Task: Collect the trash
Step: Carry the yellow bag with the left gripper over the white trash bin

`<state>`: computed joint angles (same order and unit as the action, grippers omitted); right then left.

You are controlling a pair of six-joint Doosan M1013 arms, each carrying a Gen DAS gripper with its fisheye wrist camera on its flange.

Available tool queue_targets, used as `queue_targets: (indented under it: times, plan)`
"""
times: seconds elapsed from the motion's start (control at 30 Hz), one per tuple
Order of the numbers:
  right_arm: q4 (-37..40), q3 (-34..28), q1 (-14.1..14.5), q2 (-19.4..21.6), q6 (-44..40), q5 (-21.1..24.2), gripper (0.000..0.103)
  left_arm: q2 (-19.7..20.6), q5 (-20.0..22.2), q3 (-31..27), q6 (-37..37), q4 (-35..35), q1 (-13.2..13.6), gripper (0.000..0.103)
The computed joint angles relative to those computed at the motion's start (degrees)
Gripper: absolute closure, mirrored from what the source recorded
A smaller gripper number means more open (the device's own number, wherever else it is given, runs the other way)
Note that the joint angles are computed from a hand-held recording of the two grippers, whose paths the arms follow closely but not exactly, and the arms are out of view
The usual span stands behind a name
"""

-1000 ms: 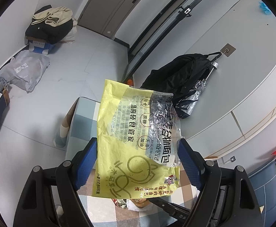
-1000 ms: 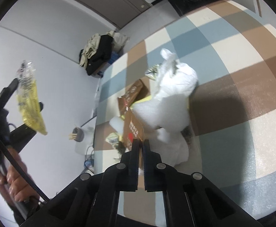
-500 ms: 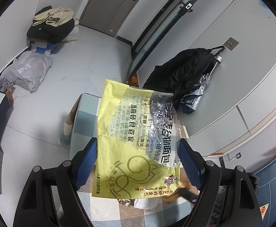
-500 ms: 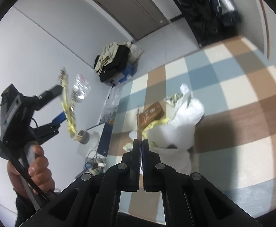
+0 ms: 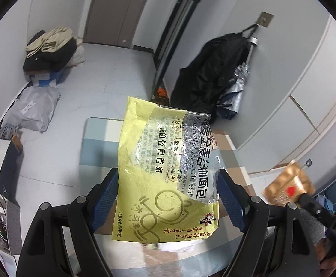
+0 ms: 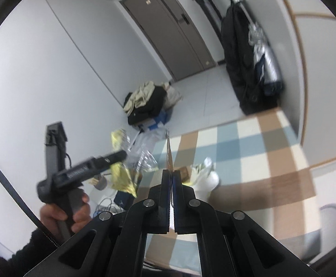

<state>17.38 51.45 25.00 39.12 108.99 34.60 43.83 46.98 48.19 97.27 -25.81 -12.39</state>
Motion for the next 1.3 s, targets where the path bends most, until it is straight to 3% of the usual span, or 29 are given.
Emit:
queue_targets:
  times: [0.33, 0.67, 0.97, 1.1, 1.3]
  plan:
    - [-3.9, 8.9, -1.9, -7.5, 0.8, -7.3, 0.102, -1.8, -3.9, -0.5, 2.4, 4.0, -4.2, 0.023]
    - [-17.9, 19.9, -5.6, -15.8, 15.7, -11.7, 0.102, -1.3, -3.3, -2.7, 7.4, 5.0, -9.0, 0.023]
    - [-30.4, 27.3, -9.1, -20.4, 30.9, -9.2, 0.102, 2.5, 3.9, -8.6, 8.5, 3.9, -12.6, 0.023]
    - [-30.9, 29.6, -10.8, -21.0, 33.3, -7.2, 0.102, 5.5, 9.1, -13.3, 8.0, 4.8, -14.2, 0.023]
    - [-24.0, 32.2, -13.4, -20.3, 30.7, -5.4, 0.102, 11.2, 18.4, -22.3, 6.4, 8.5, -16.8, 0.023]
